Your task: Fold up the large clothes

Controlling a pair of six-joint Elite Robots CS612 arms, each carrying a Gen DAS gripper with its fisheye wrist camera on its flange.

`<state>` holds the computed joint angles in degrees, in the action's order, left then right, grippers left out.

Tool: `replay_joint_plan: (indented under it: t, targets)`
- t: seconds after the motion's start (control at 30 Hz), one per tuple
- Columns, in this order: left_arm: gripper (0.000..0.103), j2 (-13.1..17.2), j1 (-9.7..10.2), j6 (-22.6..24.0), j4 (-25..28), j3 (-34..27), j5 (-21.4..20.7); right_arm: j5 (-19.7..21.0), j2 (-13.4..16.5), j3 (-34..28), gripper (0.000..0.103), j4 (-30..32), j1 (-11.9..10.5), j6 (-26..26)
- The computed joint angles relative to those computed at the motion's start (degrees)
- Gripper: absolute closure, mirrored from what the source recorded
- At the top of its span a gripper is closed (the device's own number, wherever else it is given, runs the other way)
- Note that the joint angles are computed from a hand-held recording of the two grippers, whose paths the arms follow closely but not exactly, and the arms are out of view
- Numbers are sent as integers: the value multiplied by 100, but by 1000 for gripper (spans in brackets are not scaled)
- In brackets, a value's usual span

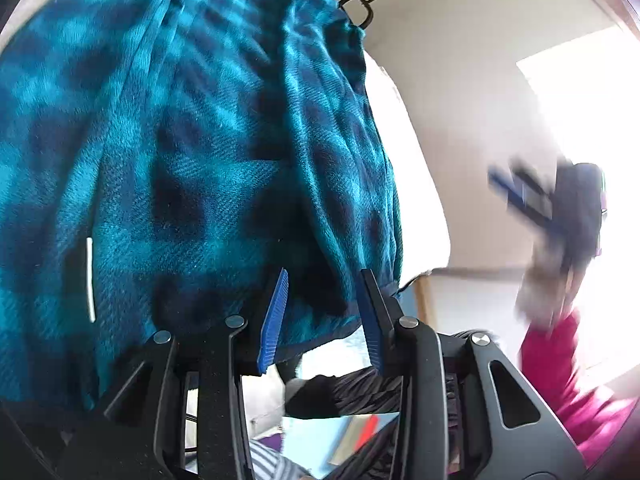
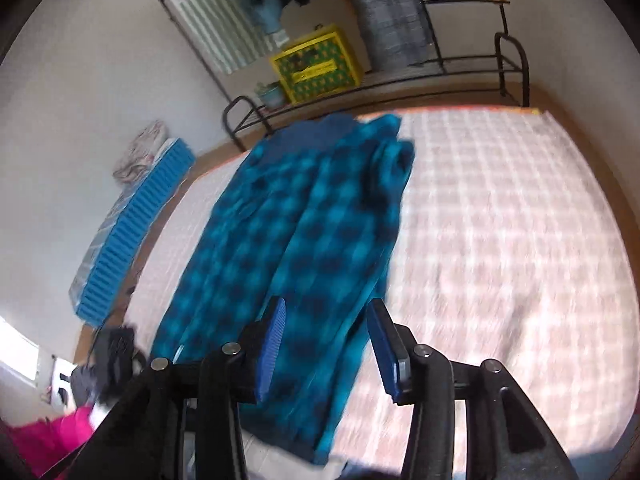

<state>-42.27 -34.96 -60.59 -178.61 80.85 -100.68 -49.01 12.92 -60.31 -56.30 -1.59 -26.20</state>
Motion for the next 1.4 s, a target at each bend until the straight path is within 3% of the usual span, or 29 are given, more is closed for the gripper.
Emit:
replay_joint_plan:
  t: [0.07,0.13,0.23,0.37,0.5,0.6,0.7,0.77,0.83,1.1,1.13,1.23,1.3,1.4]
  targets:
    - [68,43,21,-89,14,-63,-33,178,209,-433,47,629,-57,-42]
    - [68,74,35,-56,1,-128,-98,333,433,-883,47,1117,-117,16]
    - [68,115,41,-29,101,-223,-118,306,698,-1416,47,1420,-192,198]
    - [68,44,16,18,92,-169,-108,-65,720,-1673,51,1333,-215,363]
    - [68,-105,-45,317,174,-122,171,-274,544,-1876,51,908,-255,175]
    - [68,-132,-58,429,202,-131,265,-283,421,-1873,51,730,-271,155]
    - [68,-78,-42,280,252,-169,246,-854,466,-1870,51,380,-139,322]
    - [68,-41,-30,210,279,-188,214,-1238,537,-1790,53,465,3,336]
    - [68,-7,-15,201,271,-192,138,-1322,621,-1712,58,665,104,275]
    - [69,163,33,25,144,-297,-163,-1431,783,-1170,58,938,409,320]
    - [71,186,39,-9,92,-313,-214,-1607,794,-1134,57,837,448,370]
    - [83,238,44,-50,39,-372,-300,-1629,785,-999,56,845,466,406]
    - [92,267,34,37,99,-438,-332,-1653,775,-939,62,964,464,455]
    - [98,279,12,171,188,-491,-322,-1438,772,-882,90,1129,431,416]
